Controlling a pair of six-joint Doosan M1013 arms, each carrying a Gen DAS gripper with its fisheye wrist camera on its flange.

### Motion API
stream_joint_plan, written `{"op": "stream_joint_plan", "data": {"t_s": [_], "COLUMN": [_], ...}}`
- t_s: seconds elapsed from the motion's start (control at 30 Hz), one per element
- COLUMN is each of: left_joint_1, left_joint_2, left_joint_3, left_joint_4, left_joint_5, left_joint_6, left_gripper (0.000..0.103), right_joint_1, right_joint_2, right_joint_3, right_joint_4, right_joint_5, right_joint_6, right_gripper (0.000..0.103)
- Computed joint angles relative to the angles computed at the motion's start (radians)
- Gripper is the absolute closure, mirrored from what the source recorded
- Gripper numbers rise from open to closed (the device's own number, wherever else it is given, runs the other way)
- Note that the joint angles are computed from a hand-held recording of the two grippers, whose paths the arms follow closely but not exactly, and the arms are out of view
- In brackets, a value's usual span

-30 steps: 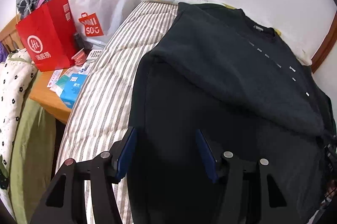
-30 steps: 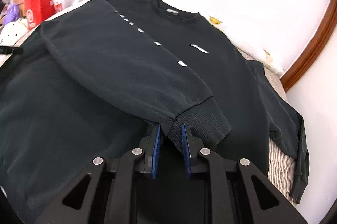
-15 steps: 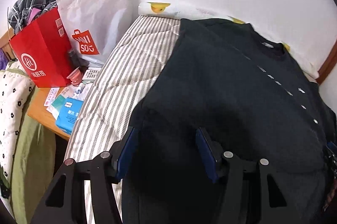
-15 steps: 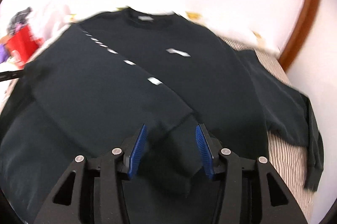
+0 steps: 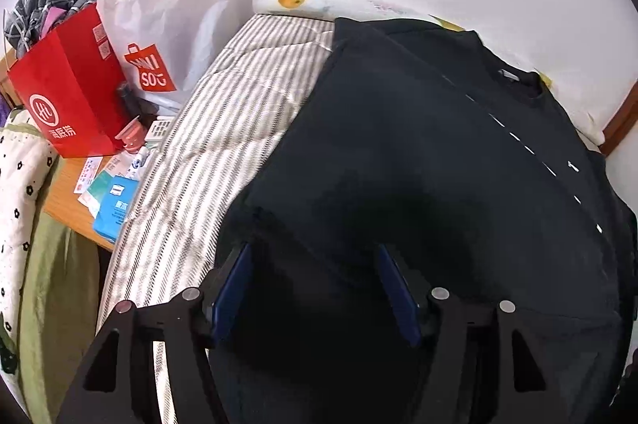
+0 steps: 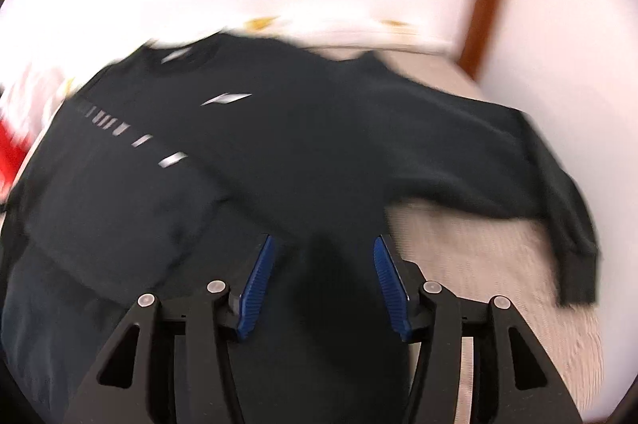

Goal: Fold small clothes
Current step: 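Grasp the other sleeve cuff with the right gripper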

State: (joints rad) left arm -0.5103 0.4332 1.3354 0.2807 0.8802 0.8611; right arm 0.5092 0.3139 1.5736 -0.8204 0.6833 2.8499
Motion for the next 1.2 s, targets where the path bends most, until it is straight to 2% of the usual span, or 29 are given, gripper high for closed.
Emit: {"op": "stream_joint_plan", "data": {"t_s": [0.03, 0.13, 0.23, 0.3, 0.4, 0.53, 0.7, 0.73, 0.77, 0.83, 0.87, 0.93, 1.03, 1.2], "left_joint_1": [-0.004, -0.017, -0.031, -0.043, -0.055, -0.065, -0.071, -0.069, -0.068, -0.071, -0.073, -0.075, -0.073, -0.055], "left_joint_2": [-0.001, -0.002, -0.001, -0.001, -0.002, 0.002, 0.004, 0.002, -0.002, -0.012, -0.015, -0.024, -0.043, -0.071], "left_joint_3": [0.0, -0.005, -0.015, -0.02, -0.025, -0.036, -0.046, -0.044, -0.04, -0.028, -0.025, -0.017, 0.008, 0.058], "left_joint_4": [-0.001, -0.005, 0.002, 0.018, 0.024, 0.029, 0.021, 0.01, 0.002, 0.009, 0.013, 0.015, 0.025, -0.004], "left_joint_5": [0.001, 0.012, 0.023, 0.034, 0.049, 0.075, 0.095, 0.094, 0.088, 0.072, 0.07, 0.067, 0.049, 0.012], "left_joint_6": [0.003, 0.0, -0.01, -0.019, -0.031, -0.046, -0.056, -0.056, -0.058, -0.068, -0.067, -0.06, -0.064, -0.066], "left_gripper": [0.041, 0.041, 0.04, 0.04, 0.039, 0.039, 0.039, 0.039, 0.039, 0.039, 0.039, 0.039, 0.039, 0.038], "right_joint_1": [-0.005, -0.013, -0.033, -0.058, -0.1, -0.138, -0.156, -0.168, -0.173, -0.171, -0.173, -0.168, -0.154, -0.097], "right_joint_2": [-0.017, -0.046, -0.056, -0.063, -0.076, -0.082, -0.079, -0.08, -0.081, -0.072, -0.073, -0.072, -0.104, -0.152], "right_joint_3": [0.026, 0.074, 0.109, 0.134, 0.168, 0.197, 0.201, 0.2, 0.199, 0.185, 0.183, 0.168, 0.166, 0.122], "right_joint_4": [-0.048, -0.122, -0.136, -0.113, -0.06, -0.012, -0.032, -0.013, -0.003, -0.009, -0.005, -0.007, -0.026, -0.099], "right_joint_5": [0.034, 0.152, 0.283, 0.309, 0.278, 0.193, 0.141, 0.118, 0.118, 0.166, 0.157, 0.183, 0.136, 0.03], "right_joint_6": [0.074, 0.173, 0.183, 0.175, 0.16, 0.16, 0.191, 0.186, 0.19, 0.197, 0.188, 0.185, 0.189, 0.201], "right_gripper": [0.049, 0.045, 0.044, 0.044, 0.044, 0.044, 0.045, 0.053, 0.073, 0.09, 0.093, 0.094, 0.095, 0.095]}}
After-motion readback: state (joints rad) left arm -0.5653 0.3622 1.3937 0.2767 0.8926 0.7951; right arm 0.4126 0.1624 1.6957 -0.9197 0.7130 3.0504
